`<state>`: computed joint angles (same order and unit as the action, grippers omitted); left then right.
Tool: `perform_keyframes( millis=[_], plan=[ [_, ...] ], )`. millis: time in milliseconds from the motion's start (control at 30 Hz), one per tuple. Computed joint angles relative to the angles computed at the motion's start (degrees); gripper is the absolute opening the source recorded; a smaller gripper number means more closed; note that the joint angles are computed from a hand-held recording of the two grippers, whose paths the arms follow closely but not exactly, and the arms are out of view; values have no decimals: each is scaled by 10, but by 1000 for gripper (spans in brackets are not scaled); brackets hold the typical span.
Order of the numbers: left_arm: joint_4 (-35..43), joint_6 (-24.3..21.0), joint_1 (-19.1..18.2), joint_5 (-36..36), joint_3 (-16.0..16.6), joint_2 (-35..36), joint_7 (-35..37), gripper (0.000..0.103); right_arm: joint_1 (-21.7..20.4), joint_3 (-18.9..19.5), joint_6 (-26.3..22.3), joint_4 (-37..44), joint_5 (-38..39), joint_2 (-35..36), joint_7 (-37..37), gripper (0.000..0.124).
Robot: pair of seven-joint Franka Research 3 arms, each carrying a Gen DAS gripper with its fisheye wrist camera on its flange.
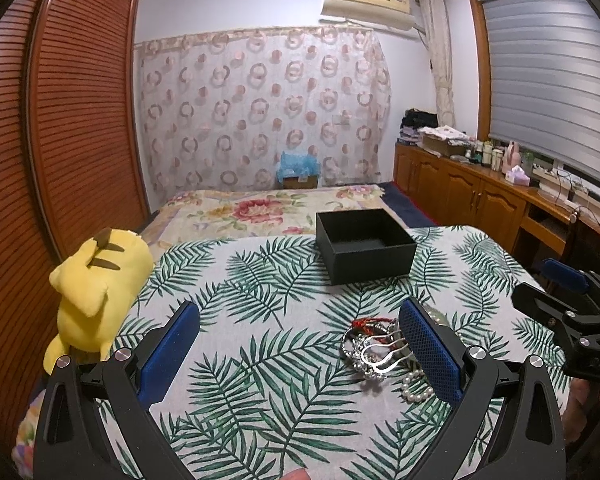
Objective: Organize jewelry
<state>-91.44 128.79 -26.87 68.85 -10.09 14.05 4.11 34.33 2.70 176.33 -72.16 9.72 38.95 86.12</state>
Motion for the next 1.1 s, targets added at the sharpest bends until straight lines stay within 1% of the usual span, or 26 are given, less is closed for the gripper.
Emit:
perform_keyframes(
  millis=[133, 200, 267, 300, 333, 367, 467, 533, 633, 700, 800, 867, 1100],
  plan=[
    [-9, 13, 8, -10, 2, 1, 3, 97, -2, -1, 4, -9, -1, -1, -6, 101],
    [-18, 27, 14, -17, 3, -1, 5, 97, -9, 4, 6, -15, 0, -2, -13, 101],
    [-24, 45, 22, -27, 4, 0, 16, 97, -16, 13, 4, -19, 3, -2, -22, 101],
    [-40, 64, 29, -27, 7, -6, 17, 97, -28, 28, 7, -25, 6, -3, -35, 101],
    [-42, 72, 33, -34, 6, -5, 24, 97, -36, 39, 8, -28, 10, -4, -46, 101],
    [-43, 82, 37, -43, 6, -3, 32, 97, -37, 39, 8, -30, 11, -3, -51, 101],
    [-50, 112, 47, -62, 7, 1, 51, 97, -23, 18, 6, -37, 7, -5, -54, 101],
    [-45, 120, 49, -78, 7, 10, 72, 97, -15, 5, 1, -36, 2, -3, -53, 101],
    [-40, 140, 52, -105, 9, 23, 104, 97, -17, 6, -13, -32, -1, 1, -59, 101],
    [-35, 160, 58, -137, 7, 34, 139, 97, -28, 21, -24, -27, 2, 5, -69, 101],
    [-23, 173, 58, -174, 10, 51, 184, 97, -53, 54, -45, -20, 16, 10, -97, 101],
    [-9, 170, 55, -195, 13, 65, 210, 97, -58, 62, -50, -20, 25, 12, -108, 101],
    [26, 184, 57, -277, 14, 106, 311, 97, -68, 75, -65, -14, 50, 18, -137, 101]
  ],
)
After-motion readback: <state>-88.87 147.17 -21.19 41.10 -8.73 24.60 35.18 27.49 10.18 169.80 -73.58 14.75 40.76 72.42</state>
